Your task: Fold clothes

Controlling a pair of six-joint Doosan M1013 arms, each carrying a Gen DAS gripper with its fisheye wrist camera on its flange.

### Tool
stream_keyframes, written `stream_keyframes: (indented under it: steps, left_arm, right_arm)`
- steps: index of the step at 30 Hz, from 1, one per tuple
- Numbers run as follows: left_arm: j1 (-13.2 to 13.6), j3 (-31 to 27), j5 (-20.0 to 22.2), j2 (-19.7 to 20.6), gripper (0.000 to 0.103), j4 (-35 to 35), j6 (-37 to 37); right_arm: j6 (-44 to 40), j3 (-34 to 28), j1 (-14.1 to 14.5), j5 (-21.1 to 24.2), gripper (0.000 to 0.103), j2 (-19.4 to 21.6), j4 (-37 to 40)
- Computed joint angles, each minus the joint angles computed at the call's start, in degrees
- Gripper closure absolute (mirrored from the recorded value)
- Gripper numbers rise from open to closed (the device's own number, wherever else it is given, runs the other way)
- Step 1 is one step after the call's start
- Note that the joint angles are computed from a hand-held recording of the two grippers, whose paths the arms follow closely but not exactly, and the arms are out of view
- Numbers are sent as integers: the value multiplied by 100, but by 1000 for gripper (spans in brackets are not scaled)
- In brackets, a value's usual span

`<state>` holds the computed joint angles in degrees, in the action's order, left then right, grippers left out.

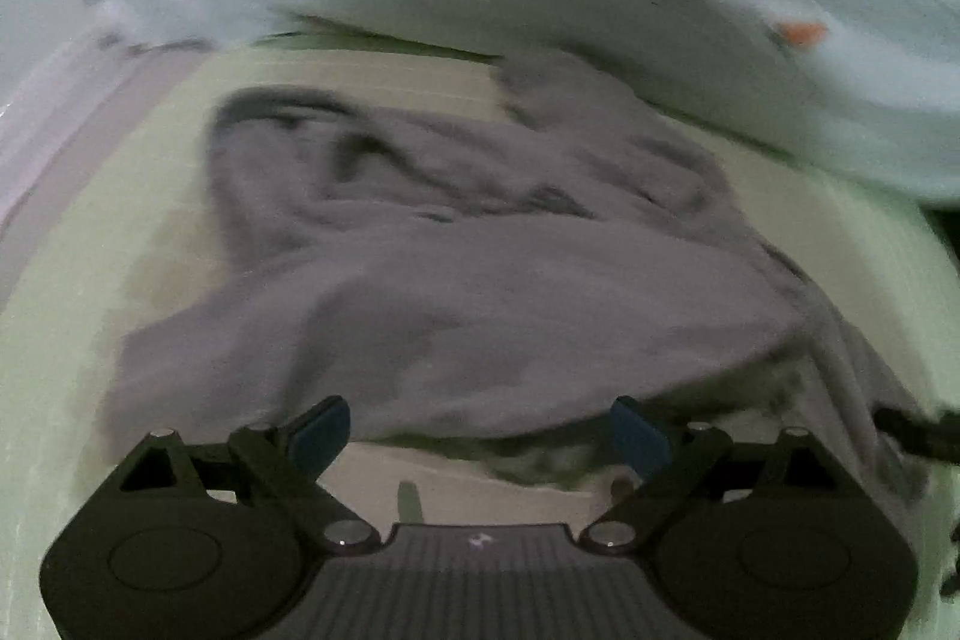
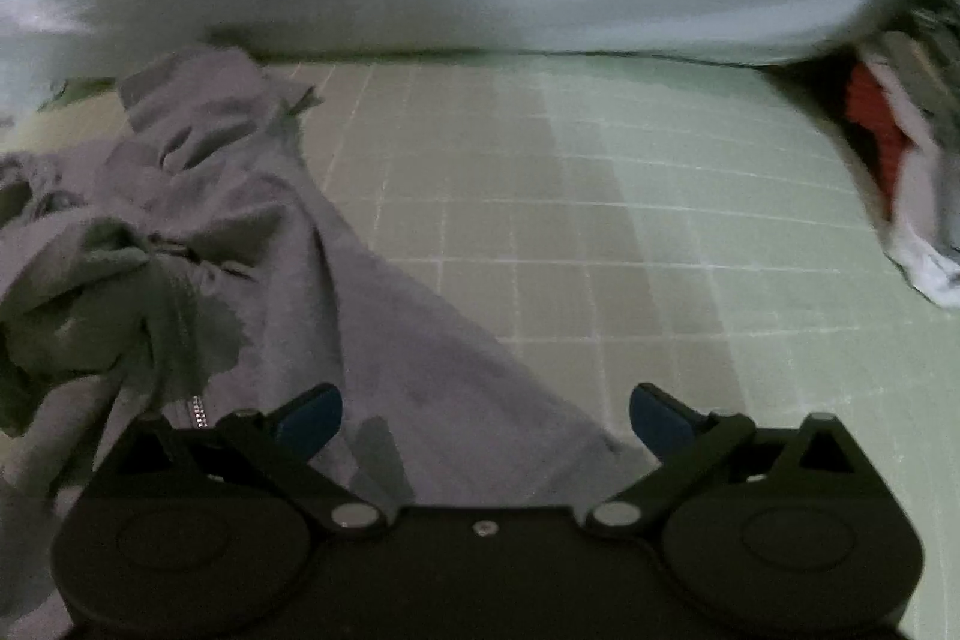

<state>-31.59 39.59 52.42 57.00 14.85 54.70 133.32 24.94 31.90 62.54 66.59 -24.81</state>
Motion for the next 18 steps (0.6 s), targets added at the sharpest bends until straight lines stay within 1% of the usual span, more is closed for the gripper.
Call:
stream_keyframes:
  steps: [2, 5, 7, 10, 11, 12, 14, 16, 17, 18]
  left_arm:
    - [-12, -341, 210, 199, 10, -294, 295]
    - [-27, -840, 556, 497, 10, -581, 510]
    - [-44, -1176, 827, 689, 10, -636, 567]
    - [-58, -1658, 1204, 956, 10, -590, 490]
    - [-59, -1840, 1345, 1052, 10, -594, 484]
    - [-61, -2032, 1491, 1153, 12, -591, 481]
    - [-75, -2422, 1790, 1353, 21, -486, 483]
    - [-92, -2960, 2194, 1618, 39, -368, 522]
    - [-96, -3097, 2288, 1685, 43, -324, 530]
    - [-98, -3228, 2376, 1748, 50, -288, 538]
  right_arm:
    - [-179, -348, -39, 187, 0, 183, 202]
    - [-409, -855, -92, 477, 0, 448, 431]
    - [-566, -1165, -128, 622, 0, 608, 575]
    - [-786, -1882, -170, 1012, 1, 962, 747]
    - [-813, -1907, -187, 1004, 5, 977, 819]
    - [-810, -1759, -206, 891, 6, 911, 895]
    - [-792, -1303, -221, 571, 7, 696, 940]
    - [-913, -873, -230, 231, 15, 487, 960]
    - [-1003, -664, -229, 24, 27, 385, 965]
    - [-1106, -536, -226, -106, 50, 316, 996]
